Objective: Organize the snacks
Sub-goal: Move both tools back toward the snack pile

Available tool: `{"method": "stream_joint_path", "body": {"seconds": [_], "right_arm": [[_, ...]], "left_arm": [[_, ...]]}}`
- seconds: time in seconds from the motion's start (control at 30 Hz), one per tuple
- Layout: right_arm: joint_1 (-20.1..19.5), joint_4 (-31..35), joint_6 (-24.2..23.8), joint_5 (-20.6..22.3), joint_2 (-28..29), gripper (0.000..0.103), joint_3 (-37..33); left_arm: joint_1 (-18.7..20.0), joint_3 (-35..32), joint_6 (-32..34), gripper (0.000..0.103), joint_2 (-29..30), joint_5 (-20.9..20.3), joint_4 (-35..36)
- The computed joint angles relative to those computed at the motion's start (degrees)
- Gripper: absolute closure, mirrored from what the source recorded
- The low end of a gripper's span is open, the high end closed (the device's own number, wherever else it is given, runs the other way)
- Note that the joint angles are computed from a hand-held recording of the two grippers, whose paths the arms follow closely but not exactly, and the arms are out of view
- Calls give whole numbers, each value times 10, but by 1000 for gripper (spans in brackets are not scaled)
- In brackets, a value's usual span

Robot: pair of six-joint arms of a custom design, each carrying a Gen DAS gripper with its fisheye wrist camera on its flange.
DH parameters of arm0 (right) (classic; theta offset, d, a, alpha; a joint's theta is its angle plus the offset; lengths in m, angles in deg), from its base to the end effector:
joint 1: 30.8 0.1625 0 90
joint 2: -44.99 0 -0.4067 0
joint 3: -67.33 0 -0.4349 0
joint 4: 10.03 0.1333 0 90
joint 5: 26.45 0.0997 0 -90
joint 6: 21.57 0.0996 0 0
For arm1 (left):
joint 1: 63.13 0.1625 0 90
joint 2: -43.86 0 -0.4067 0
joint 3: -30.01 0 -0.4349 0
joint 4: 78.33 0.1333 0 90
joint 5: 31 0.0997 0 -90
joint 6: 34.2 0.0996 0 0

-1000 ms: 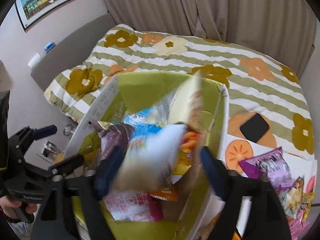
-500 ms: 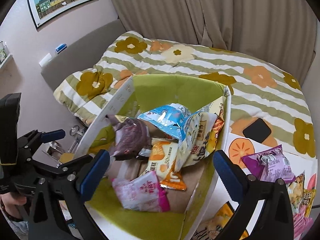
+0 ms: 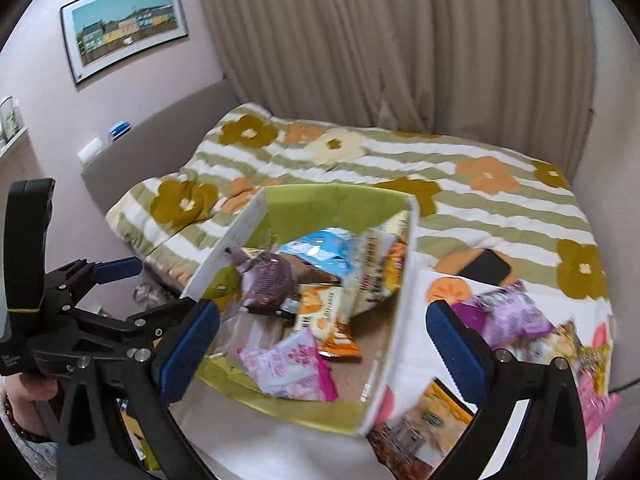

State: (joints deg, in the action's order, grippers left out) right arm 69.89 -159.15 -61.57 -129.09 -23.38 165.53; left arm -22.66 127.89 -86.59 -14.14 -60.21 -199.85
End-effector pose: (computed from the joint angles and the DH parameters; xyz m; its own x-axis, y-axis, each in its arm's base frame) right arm 0.2323 -0.6295 0.2882 -0.6457 -0.6089 0.4607 -0.7530 0.6078 -0.2521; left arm -0.3446 -0.5835 0.1660 -0.7306 -0.2319 -0.6422 0.2849 0.7512 -0.5954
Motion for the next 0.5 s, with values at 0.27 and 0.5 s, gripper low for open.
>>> {"method": "stream_joint_path", "body": {"seconds": [0.27, 0.5], "right_arm": [[-29, -42, -9, -28, -48, 0, 14], [-79, -12, -23, -31, -72, 0, -21]], "left_arm": [[-13, -65, 105, 1, 88, -18, -106], [-28, -178, 115, 1, 205, 1, -84]]}}
